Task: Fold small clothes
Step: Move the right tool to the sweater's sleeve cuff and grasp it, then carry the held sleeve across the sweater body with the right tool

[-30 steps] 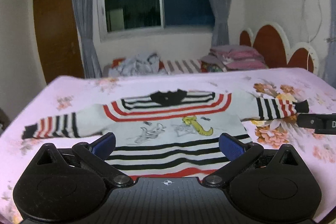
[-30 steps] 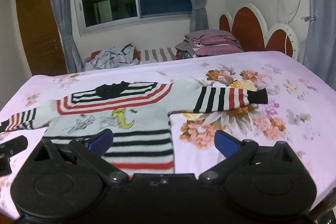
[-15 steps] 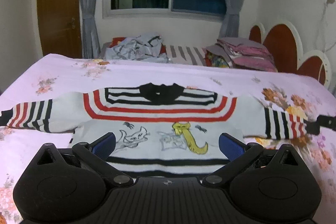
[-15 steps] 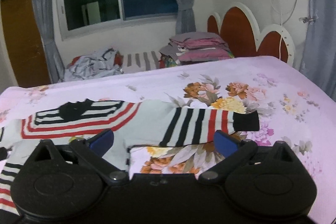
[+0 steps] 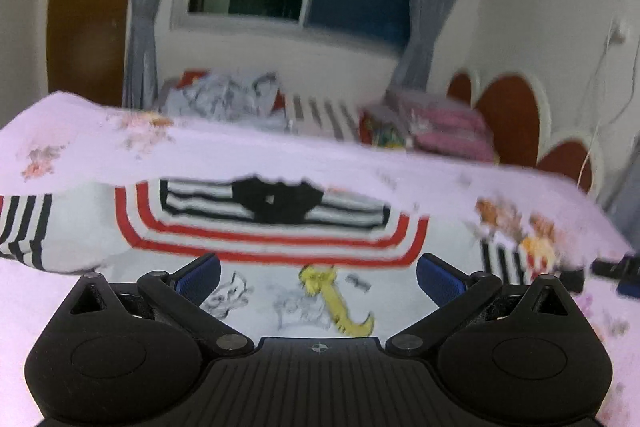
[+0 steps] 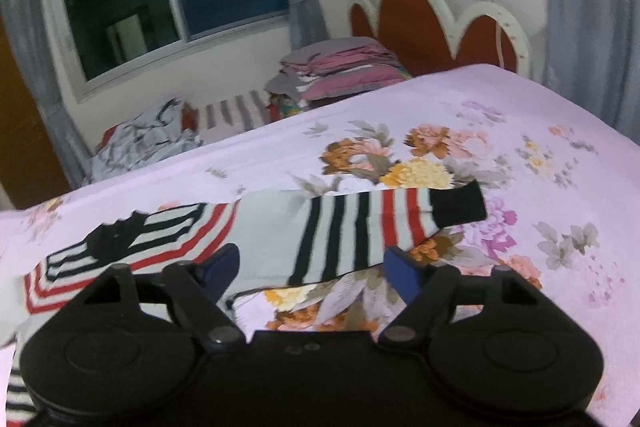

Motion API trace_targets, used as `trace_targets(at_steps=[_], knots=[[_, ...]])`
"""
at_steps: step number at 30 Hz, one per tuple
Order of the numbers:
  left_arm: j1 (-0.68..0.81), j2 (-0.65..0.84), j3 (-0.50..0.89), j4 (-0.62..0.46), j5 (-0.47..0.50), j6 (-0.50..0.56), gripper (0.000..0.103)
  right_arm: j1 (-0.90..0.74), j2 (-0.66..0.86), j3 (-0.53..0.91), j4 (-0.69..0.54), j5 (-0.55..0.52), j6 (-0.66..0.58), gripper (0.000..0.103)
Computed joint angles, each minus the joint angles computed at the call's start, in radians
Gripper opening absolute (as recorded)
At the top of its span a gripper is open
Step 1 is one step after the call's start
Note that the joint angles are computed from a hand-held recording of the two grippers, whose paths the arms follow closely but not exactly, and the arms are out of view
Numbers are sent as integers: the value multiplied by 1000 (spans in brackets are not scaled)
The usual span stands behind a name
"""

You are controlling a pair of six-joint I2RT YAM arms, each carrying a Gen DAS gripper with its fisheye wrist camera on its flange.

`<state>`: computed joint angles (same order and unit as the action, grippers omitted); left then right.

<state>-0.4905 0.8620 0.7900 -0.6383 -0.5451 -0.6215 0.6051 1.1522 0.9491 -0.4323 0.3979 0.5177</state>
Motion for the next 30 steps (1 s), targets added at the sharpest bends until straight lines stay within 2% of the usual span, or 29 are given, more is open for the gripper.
trace_targets(at_steps=[2, 4, 6, 9, 14, 17, 23, 25, 30], knots=[[37, 44, 17, -3, 18, 12, 103, -71, 9, -17, 26, -41, 11, 59], [67, 61, 19, 0, 28, 8, 103, -160, 22, -41, 66, -111, 19, 52], [104, 66, 8, 32, 66, 43, 103, -236, 48, -61, 113, -177, 0, 53], [114, 117, 14, 58, 43, 60, 103, -335, 119, -80, 201, -272, -41, 42], [93, 254, 73, 65, -42, -20, 103, -477, 316, -44, 327, -408, -57, 33], [88, 324, 112, 67, -45, -50, 103, -540, 424, -2, 373, -467, -50, 27], [55, 495, 223, 53, -59, -86, 103, -618, 586, 84, 399, -550, -29, 26], [35, 529, 250, 56, -69, -93, 103, -638, 620, 98, 403, -594, -18, 30], [5, 578, 310, 53, -101, -93, 103, -658, 645, 68, 483, -661, 8, 32]])
